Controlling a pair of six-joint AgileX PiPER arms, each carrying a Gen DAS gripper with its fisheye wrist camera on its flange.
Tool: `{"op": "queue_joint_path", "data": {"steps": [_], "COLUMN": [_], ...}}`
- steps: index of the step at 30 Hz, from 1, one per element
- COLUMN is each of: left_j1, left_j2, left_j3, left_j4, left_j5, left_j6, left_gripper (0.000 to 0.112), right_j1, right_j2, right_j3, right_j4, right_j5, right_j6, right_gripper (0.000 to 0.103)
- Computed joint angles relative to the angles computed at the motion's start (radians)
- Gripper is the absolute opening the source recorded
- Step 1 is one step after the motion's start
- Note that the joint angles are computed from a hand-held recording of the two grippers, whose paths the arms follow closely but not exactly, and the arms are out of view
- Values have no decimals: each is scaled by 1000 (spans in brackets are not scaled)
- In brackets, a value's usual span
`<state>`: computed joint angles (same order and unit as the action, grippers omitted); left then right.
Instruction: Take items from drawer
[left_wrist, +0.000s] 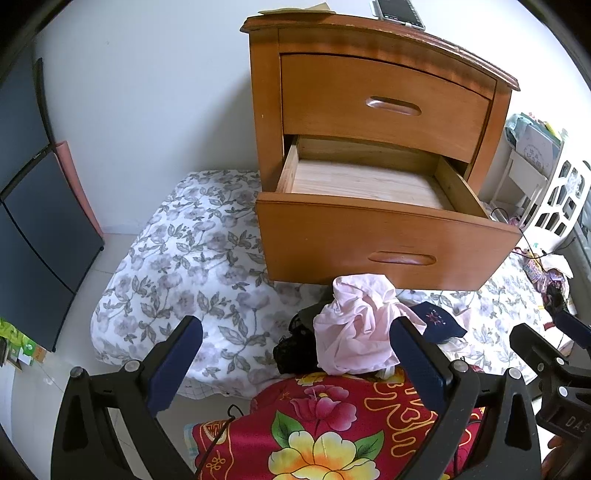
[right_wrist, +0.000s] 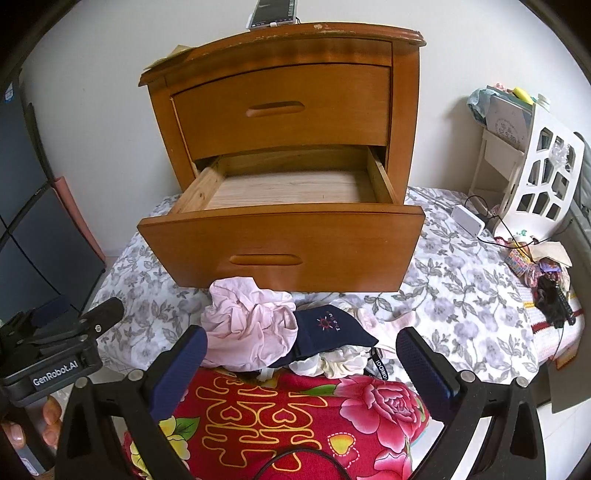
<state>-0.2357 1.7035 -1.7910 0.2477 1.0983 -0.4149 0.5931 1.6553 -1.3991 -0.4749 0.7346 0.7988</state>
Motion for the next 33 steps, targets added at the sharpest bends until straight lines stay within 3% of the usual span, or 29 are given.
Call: {"op": "queue_joint_path", "data": {"steps": [33], "left_j1": [8], "left_j2": [14], "left_j3": [-17], "left_j4": [2], "left_j5": [25], "left_j6": [-4], "left_gripper": [101], "right_j1": [1], "right_j2": [3], "right_j3": [-1], "right_j4": [-2], "right_j5": [2], "right_j6": [6], "right_gripper": [103]}}
